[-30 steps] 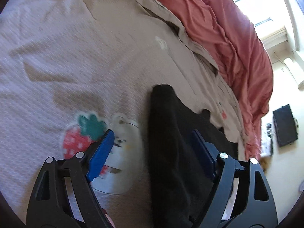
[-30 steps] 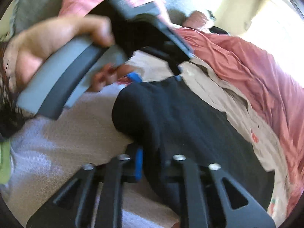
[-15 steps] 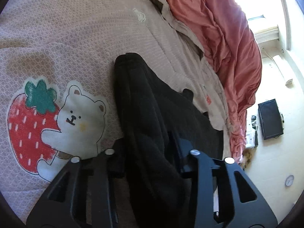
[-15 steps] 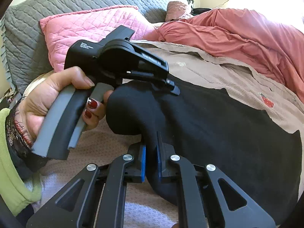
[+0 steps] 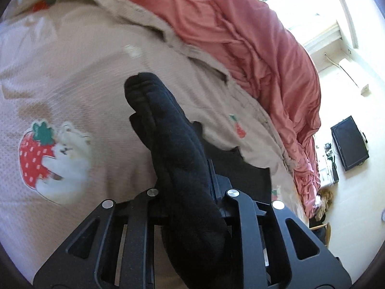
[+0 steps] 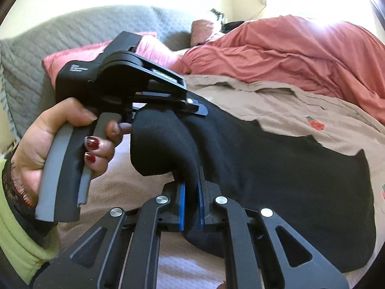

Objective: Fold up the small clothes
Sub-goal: 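Lift the gripped shirt edge with both tools and fold it over the shirt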

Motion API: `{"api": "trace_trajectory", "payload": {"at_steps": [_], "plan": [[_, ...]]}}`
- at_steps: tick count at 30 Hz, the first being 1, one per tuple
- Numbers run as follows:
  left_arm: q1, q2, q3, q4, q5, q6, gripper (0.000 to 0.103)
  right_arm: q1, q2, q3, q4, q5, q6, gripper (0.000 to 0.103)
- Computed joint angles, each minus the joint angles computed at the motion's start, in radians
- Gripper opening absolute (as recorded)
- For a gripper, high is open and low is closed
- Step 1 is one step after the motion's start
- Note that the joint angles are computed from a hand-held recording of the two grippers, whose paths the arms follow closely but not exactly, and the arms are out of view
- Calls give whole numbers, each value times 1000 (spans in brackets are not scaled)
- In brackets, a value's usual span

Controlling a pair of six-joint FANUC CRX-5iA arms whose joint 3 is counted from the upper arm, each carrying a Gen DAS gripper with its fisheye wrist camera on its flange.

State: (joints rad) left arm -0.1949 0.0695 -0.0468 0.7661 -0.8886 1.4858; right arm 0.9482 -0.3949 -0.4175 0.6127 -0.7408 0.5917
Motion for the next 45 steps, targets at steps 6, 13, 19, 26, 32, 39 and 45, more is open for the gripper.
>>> {"api": "trace_trajectory", "payload": {"at_steps": [6, 13, 19, 26, 32, 39, 45], "plan": [[-103, 60, 214, -193, -70, 159, 12, -43, -130, -74, 27, 22, -92, 7], [-252, 202, 487, -361, -185, 316, 13, -98, -290, -159, 26, -3, -176, 7], [-356, 355, 708, -480, -297, 419, 17, -158, -353, -200, -29, -31, -200, 7], [-373, 366, 578, -263, -184, 237, 67, -213, -399, -224, -169, -87, -215, 7], [-348, 179, 355, -388, -1, 263, 44, -259, -413, -211, -268, -112, -202, 12], [-366, 85, 271, -681, 12, 362, 35, -172, -438, -199, -139, -271, -261, 18], [-477, 63, 266, -958, 50, 386, 35, -222, -390, -137, -84, -319, -155, 32]]}}
